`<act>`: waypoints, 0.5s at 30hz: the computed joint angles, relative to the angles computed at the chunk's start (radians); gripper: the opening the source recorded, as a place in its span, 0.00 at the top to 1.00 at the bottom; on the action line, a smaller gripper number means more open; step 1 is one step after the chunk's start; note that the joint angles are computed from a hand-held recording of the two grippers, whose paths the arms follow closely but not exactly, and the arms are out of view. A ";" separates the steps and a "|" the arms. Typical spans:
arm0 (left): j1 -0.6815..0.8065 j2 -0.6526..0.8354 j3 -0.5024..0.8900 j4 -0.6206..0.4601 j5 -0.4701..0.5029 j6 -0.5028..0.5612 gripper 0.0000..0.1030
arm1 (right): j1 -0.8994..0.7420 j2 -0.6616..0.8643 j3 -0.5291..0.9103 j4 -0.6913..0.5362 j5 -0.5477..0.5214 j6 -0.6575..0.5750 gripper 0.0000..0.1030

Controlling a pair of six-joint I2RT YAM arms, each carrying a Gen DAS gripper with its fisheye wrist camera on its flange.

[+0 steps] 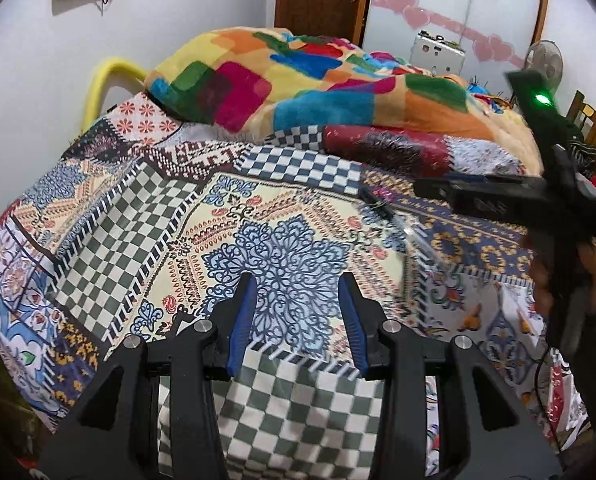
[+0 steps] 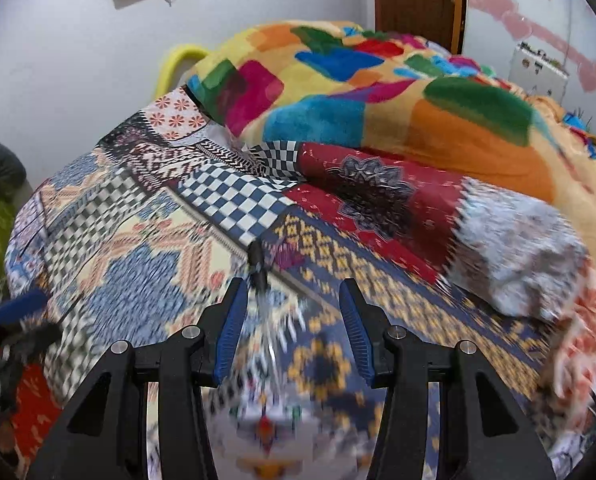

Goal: Collect trash
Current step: 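Grasp the pink figurine with the right tool while the left tool grasps the clear pen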

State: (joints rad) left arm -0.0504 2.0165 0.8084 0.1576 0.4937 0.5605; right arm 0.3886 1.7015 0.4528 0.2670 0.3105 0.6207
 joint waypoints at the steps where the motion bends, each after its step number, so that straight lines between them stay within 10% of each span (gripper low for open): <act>1: -0.002 0.023 0.011 0.010 -0.005 -0.003 0.60 | -0.018 0.038 0.019 0.016 -0.009 -0.015 0.57; 15: -0.071 0.125 0.061 0.048 -0.056 -0.068 0.60 | -0.073 0.233 0.101 0.128 -0.036 -0.167 0.78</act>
State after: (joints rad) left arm -0.1219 2.1418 0.8694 0.2056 0.4375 0.4923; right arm 0.3152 1.9342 0.5533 0.3946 0.2749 0.4535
